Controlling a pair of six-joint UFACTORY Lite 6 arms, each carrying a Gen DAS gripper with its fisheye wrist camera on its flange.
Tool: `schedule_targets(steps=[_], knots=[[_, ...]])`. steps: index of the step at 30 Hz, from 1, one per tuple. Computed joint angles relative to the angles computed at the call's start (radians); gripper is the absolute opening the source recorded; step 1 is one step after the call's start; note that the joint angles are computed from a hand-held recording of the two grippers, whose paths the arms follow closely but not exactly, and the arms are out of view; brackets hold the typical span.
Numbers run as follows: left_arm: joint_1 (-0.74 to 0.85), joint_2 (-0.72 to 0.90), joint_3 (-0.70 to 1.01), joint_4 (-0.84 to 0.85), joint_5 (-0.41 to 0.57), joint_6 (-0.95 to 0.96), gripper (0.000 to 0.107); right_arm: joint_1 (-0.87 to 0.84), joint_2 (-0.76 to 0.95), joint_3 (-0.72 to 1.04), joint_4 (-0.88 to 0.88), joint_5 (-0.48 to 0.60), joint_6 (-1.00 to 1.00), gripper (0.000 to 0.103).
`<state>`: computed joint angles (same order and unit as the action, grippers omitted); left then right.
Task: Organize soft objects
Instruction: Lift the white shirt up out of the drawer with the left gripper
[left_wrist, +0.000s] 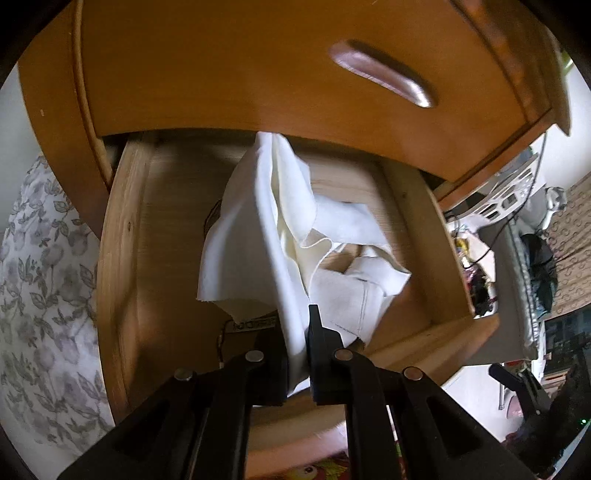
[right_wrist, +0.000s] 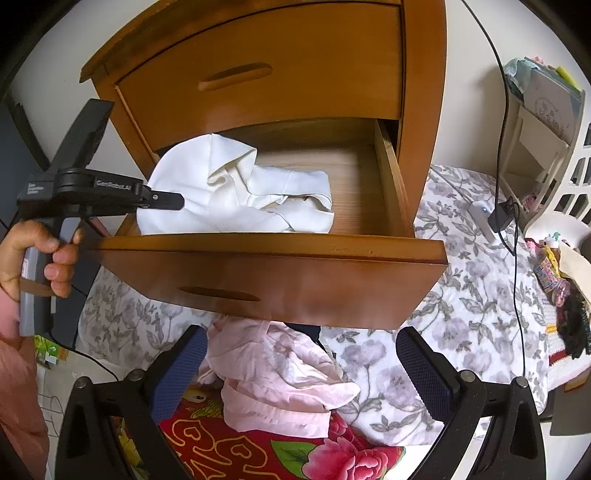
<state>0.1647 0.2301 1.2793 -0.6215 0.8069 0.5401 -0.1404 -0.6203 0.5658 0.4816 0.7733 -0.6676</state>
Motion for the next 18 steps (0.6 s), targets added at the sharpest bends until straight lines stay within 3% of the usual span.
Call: schedule_targets(steps=[5, 11, 18], knots=[[0.024, -0.050, -0.008, -0.044, 0.030, 0.039, 0.008, -0.010, -0.026, 0.002, -0.006, 0.021, 0.004, 0.103], [0.042, -0.002, 0.120, -0.089, 0.059, 0.031, 0.008, -0.026, -0.057, 0.003, -0.008, 0.050, -0.002, 0.103], [0.087, -0.098, 0.146, -0.169, 0.089, 0.098, 0.008, -0.032, -0.074, 0.010, -0.016, 0.061, 0.010, 0.103]])
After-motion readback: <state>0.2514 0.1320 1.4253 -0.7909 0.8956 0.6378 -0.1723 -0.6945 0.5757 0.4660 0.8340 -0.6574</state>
